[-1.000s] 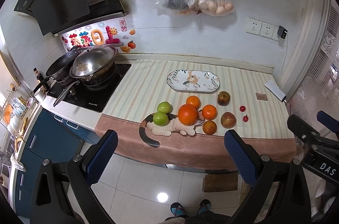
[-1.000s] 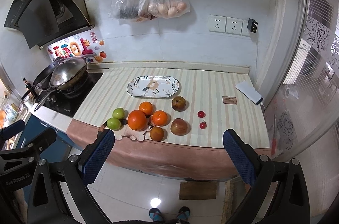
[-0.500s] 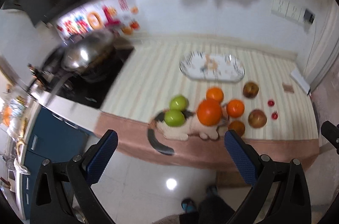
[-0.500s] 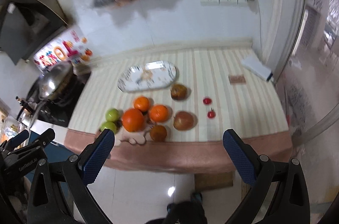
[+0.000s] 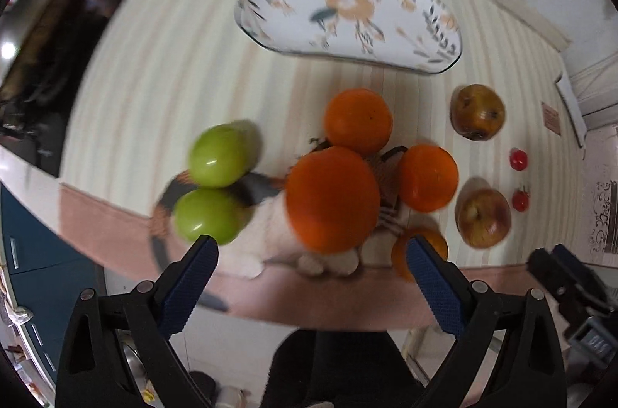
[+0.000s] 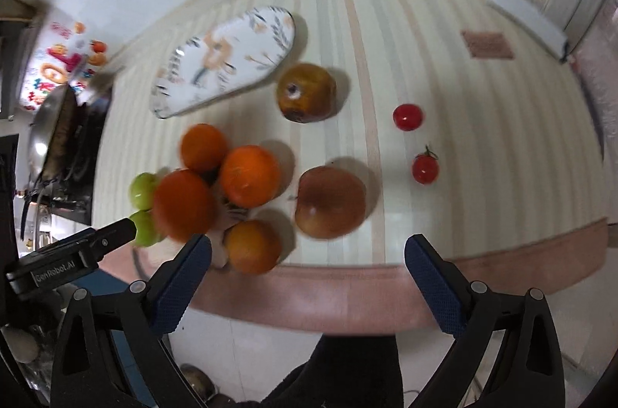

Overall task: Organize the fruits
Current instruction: 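Grasp the large orange with the left gripper while the right gripper grasps the red apple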

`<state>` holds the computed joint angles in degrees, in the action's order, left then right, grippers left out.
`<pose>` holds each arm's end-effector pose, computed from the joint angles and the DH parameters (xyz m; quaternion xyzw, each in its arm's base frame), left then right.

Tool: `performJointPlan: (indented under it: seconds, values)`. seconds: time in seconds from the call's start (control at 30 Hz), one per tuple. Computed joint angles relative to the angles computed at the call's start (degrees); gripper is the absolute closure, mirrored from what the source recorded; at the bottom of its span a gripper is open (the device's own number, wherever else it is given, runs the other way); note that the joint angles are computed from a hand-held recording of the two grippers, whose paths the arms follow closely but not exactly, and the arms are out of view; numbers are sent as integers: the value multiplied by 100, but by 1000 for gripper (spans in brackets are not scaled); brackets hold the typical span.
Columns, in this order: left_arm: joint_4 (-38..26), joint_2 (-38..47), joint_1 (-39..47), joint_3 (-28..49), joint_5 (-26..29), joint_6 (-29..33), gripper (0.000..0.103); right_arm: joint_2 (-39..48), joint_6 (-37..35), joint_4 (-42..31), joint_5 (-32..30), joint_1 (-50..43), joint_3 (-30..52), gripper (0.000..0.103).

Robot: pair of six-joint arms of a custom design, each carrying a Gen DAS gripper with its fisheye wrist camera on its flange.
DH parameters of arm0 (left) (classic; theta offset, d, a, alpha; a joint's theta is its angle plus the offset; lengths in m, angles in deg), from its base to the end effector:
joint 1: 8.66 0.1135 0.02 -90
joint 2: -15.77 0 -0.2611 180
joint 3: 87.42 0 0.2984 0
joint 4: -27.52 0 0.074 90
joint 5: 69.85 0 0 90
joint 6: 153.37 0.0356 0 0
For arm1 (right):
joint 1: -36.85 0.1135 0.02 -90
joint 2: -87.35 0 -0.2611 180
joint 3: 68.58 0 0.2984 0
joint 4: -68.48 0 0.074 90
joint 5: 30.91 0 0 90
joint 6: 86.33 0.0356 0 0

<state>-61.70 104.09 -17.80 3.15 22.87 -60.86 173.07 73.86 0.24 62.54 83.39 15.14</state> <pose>0.3120 -0.0519 0.2768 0.1021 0.9941 -0.0252 0.0250 0.2325 0.2422 0.2604 0.2068 0.9628 0.1305 0.1152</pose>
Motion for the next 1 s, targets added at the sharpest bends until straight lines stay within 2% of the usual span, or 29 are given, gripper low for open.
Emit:
performJointPlan:
  seconds: [0.17,0.43,0.5,0.63,0.67,0.77,0.83,1.0]
  values:
    - [67,946,-135,316,-25,-123,3,424,-274,611,-685,-485,-301,2]
    - [147,1381,-136,235,-9,-189,4,935,-346,1020,-1173,-607,-357,7]
    - [180,1404,-129,233,14,-220,14,1047,-358,1086,-1218,-632,-329,10]
    - [272,1473,-152,218,47,-252,19,1210,-347,1149,-1348,-667,-290,12]
    - [360,1518,-209,182,45,-280,24,1256,-356,1138,-1383,-672,-261,12]
    - [615,1526,-290,-18,-23,-317,26,1327,-368,1156,-1450,-661,-257,16]
    - [820,1553,-303,-132,-12,-362,26,1354,-390,1145,-1473,-657,-267,24]
    - [974,1450,-266,-274,-18,-270,27,1479,-402,1035,-1318,-623,-154,35]
